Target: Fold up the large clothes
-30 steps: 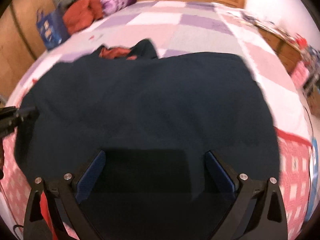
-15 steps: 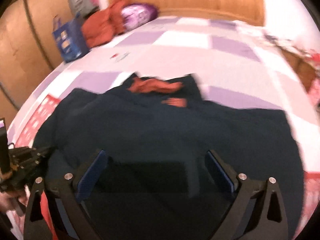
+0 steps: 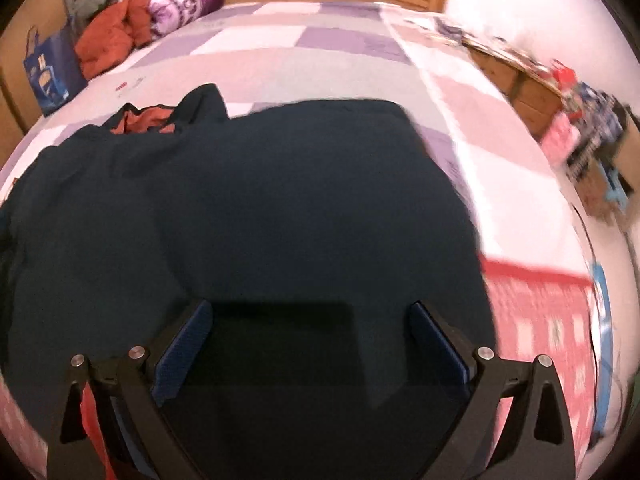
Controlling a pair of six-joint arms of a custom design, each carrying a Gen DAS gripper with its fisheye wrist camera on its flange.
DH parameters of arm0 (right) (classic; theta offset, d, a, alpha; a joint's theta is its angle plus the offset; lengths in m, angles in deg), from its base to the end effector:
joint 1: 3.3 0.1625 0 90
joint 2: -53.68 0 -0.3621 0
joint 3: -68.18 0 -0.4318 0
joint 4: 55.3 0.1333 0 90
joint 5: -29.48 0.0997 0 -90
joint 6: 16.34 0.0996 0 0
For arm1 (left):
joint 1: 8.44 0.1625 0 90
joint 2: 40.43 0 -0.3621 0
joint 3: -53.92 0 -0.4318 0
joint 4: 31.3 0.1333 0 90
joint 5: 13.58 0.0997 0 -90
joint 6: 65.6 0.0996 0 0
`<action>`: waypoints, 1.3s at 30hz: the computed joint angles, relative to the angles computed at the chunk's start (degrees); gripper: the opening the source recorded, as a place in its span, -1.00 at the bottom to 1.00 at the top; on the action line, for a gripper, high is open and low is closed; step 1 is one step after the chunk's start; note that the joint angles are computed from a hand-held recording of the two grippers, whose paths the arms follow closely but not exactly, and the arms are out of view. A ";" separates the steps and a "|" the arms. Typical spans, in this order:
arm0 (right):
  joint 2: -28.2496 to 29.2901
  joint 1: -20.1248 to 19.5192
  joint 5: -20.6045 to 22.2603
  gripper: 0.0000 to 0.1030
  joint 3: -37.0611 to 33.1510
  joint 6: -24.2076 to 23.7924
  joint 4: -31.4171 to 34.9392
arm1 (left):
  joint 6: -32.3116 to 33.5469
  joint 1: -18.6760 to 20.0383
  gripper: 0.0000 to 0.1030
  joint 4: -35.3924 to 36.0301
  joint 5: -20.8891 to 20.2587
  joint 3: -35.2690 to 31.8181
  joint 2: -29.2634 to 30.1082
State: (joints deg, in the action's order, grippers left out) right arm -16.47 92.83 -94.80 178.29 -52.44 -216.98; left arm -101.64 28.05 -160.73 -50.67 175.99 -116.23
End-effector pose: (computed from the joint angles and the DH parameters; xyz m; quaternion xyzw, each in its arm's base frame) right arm 0.1389 -0.5704 0.2082 0.2560 -0.8865 0.1790 0.3414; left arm -0.2587 -0.4560 0.1300 0.1620 0.8793 -0.2753 0.3533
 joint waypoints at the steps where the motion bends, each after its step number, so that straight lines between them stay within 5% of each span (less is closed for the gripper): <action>1: 3.08 0.34 -0.34 1.00 -3.35 0.54 1.51 | -0.69 1.57 -0.12 1.06 0.89 -2.08 2.80; 4: 8.85 0.71 -0.19 1.00 -11.59 3.80 6.56 | -2.56 4.57 -0.05 0.43 3.90 -4.84 6.28; 7: 10.00 0.88 1.35 1.00 -14.14 3.32 3.28 | -9.82 6.54 -0.05 9.99 10.33 -9.17 9.05; 9: 7.84 0.58 3.11 1.00 -12.58 2.30 0.54 | -15.29 8.47 0.00 17.54 11.72 -11.88 9.57; 11: 2.07 -0.54 7.83 1.00 -7.99 2.37 2.31 | -18.13 9.47 -0.01 17.68 10.70 -11.86 8.04; 15: -9.82 -2.16 13.27 1.00 3.39 -2.65 4.58 | -18.76 5.55 -0.08 16.02 10.62 -6.16 2.17; 19: -14.98 -2.67 11.75 1.00 11.03 -6.33 1.90 | -22.89 -1.07 -0.07 21.76 9.97 0.30 -4.04; 23: -8.82 -3.44 6.35 1.00 8.24 -3.93 2.27 | -23.30 -0.96 0.04 23.81 8.77 3.00 -5.07; 27: 1.61 -1.99 3.88 1.00 -1.71 -1.10 1.46 | -18.61 4.22 0.56 18.49 11.49 0.69 -2.43; 31: 10.45 -0.69 1.12 1.00 -13.05 0.70 1.90 | -24.31 7.00 0.52 25.93 12.89 -4.17 -2.19; 33: 9.99 -0.54 1.26 1.00 -14.25 6.48 1.07 | -27.33 6.05 0.47 30.80 13.62 -4.00 -3.99; 35: 6.40 -1.23 5.76 1.00 -11.82 10.01 2.41 | -26.69 3.54 0.47 29.85 12.20 -0.27 -8.14; 39: -3.05 -0.75 11.94 1.00 -0.25 1.02 3.72 | -28.37 -1.84 0.47 32.84 9.74 5.27 -13.02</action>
